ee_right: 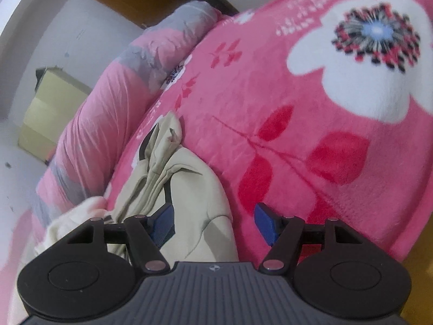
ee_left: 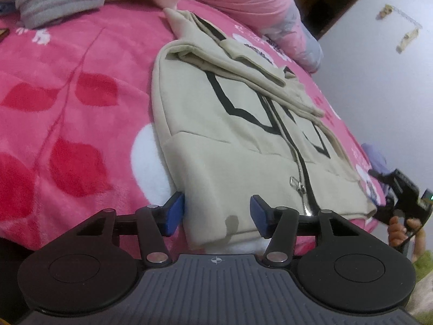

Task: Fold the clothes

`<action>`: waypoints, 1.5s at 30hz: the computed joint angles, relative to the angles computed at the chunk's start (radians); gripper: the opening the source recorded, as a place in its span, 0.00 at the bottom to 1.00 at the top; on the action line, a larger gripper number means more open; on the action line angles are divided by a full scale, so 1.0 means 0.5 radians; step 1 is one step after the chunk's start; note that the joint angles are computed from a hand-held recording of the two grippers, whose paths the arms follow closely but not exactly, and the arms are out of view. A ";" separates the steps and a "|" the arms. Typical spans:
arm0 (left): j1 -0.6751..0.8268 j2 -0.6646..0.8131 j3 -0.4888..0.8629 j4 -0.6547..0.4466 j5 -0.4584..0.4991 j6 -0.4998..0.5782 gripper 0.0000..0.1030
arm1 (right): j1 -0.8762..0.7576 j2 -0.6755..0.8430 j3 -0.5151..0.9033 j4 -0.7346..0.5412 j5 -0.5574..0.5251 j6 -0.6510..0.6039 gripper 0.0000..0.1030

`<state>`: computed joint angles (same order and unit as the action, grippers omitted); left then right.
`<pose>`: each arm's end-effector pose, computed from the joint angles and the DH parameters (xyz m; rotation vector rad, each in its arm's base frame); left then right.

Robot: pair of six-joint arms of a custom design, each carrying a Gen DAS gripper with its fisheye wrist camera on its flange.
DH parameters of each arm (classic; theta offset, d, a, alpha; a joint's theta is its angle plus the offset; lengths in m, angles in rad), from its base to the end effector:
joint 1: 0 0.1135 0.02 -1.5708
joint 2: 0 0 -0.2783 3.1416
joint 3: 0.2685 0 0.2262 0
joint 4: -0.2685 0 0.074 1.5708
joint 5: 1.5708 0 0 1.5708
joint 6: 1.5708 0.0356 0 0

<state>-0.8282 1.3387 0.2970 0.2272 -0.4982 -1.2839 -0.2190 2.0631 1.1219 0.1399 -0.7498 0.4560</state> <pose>0.1411 -0.1286 0.1498 -0.7475 2.1925 -0.5083 0.3938 -0.0628 0.1459 0.4125 2.2736 1.0009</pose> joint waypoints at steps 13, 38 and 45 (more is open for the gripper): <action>-0.026 0.021 -0.029 0.057 -0.065 -0.029 0.53 | -0.195 -0.020 -0.272 -0.045 -0.587 0.093 0.51; -0.069 0.120 0.133 -0.173 -0.031 0.004 0.30 | 0.046 0.064 -0.340 0.081 -0.727 0.093 0.17; -0.189 0.131 0.276 -0.430 -0.283 -0.065 0.06 | 0.092 -0.064 -0.406 0.134 -0.617 0.061 0.07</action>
<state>-0.9228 1.4041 0.4350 0.0120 -0.6394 -1.3165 -0.1730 2.0310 0.9187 0.2066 -1.0585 0.4866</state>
